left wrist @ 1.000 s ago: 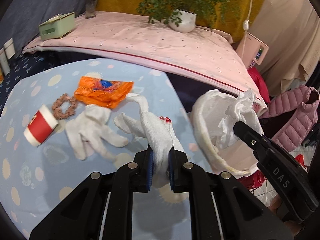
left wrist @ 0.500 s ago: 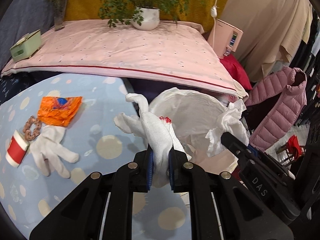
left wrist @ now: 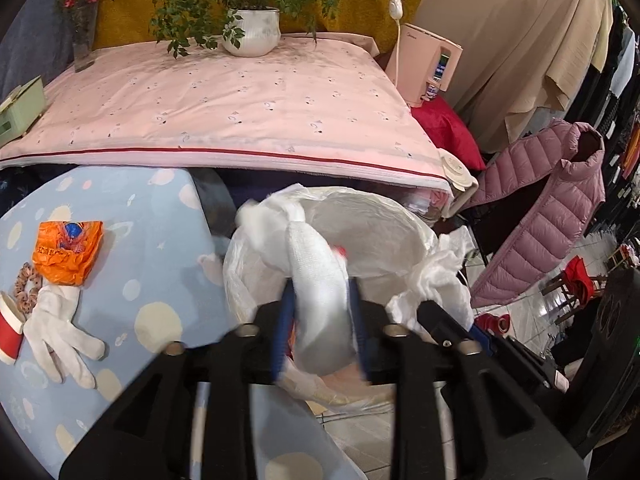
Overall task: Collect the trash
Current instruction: 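Carry the white glove and cloth over the bin and open both grippers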
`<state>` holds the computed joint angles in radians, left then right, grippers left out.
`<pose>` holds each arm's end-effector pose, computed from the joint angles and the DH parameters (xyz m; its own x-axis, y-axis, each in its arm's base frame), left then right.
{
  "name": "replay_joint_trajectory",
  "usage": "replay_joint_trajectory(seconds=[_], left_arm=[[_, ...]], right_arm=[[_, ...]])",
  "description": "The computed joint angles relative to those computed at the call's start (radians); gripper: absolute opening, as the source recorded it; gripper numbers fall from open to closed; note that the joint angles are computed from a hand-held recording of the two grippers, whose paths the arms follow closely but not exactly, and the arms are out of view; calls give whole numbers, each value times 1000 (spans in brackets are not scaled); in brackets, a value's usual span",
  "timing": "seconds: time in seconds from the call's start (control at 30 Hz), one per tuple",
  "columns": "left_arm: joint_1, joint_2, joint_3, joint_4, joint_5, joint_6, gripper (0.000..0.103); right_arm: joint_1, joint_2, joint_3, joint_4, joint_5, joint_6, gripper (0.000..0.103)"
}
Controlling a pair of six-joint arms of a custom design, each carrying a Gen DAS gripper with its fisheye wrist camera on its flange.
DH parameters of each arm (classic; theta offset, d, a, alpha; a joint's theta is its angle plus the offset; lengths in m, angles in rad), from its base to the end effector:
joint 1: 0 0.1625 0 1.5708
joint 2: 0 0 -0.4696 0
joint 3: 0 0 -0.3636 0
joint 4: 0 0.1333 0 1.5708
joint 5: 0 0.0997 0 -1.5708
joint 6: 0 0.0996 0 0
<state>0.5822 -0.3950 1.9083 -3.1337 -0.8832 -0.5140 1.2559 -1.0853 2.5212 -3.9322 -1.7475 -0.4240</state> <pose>-0.3578 -0.4708 -0.0917 -0.8031 0.2770 -0.5276 0.5046 0.7871 -0.3548 -0.0158 -0.4222 0.2382 -0.8901 0.1643 0.4250 -0.1974 0.7016 -0.6847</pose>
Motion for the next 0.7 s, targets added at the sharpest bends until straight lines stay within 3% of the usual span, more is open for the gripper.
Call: replay_joint_trajectory(seconds=[0.03,0.07,0.43,0.57,0.7], left_arm=[[-3,4,-3,-3,17,-5,53],[-3,6,-6,-6,21,-4,54],[14,-5,9,33,41,-44,54],[17,-11,22,38,51,-62,54],[18,-17,38,29,58,-74,54]], right_arm=[[-1,0,-3,4,0,-1,14],[-2,1,-5,7,-1,-2,14],[3,21,-31,25,-8,11,20],[11,32,-32,6,-11,11,35],[24,38,-31,-4,-18,8,38]])
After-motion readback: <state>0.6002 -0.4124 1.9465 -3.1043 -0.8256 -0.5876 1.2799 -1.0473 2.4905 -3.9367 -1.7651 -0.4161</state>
